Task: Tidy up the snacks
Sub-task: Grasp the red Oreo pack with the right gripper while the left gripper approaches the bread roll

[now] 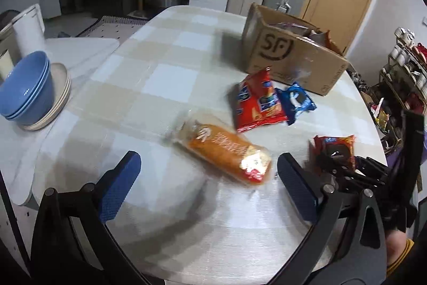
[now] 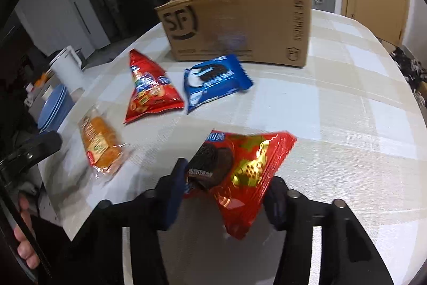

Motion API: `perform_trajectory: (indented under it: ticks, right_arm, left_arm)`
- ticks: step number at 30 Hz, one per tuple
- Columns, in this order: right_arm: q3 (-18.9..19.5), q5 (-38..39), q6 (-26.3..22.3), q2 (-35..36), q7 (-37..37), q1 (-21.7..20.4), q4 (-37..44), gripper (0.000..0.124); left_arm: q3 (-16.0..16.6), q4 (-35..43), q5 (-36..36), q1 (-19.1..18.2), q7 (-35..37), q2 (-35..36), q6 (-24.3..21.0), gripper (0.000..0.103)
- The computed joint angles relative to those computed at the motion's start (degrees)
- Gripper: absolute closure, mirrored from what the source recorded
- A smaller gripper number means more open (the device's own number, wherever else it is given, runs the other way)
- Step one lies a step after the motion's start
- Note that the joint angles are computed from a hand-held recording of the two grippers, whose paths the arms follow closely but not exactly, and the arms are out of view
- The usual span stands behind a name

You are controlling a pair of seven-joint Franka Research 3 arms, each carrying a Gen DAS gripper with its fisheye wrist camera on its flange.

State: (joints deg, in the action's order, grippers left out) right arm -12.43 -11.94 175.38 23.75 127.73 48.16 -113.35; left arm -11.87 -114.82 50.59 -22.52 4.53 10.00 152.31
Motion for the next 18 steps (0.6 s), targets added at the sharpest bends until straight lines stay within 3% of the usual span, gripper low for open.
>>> perform_trajectory:
  ticks: [3, 9, 18]
  right_arm:
    - [-0.68, -0.48, 0.86, -0.29, 0.27, 0.68, -0.50, 0.082]
    - [4.31, 6.17, 4.30, -1.77, -3.83, -3.96, -3.11, 0.087]
    - [3.85, 12.16, 9.01, -4.14, -9.53, -2.23, -6.22, 0.089]
  left_arm:
    - [0.07, -0.90, -1.11, 0.43, 0.04, -0.38, 0.00, 0.001]
    - [0.06, -1.04, -2.62, 0.78, 0.79, 0.05, -0.45, 0.001]
    - [0.21, -2.08, -5.46, 1.71, 1.11, 0.05, -0.16, 0.001]
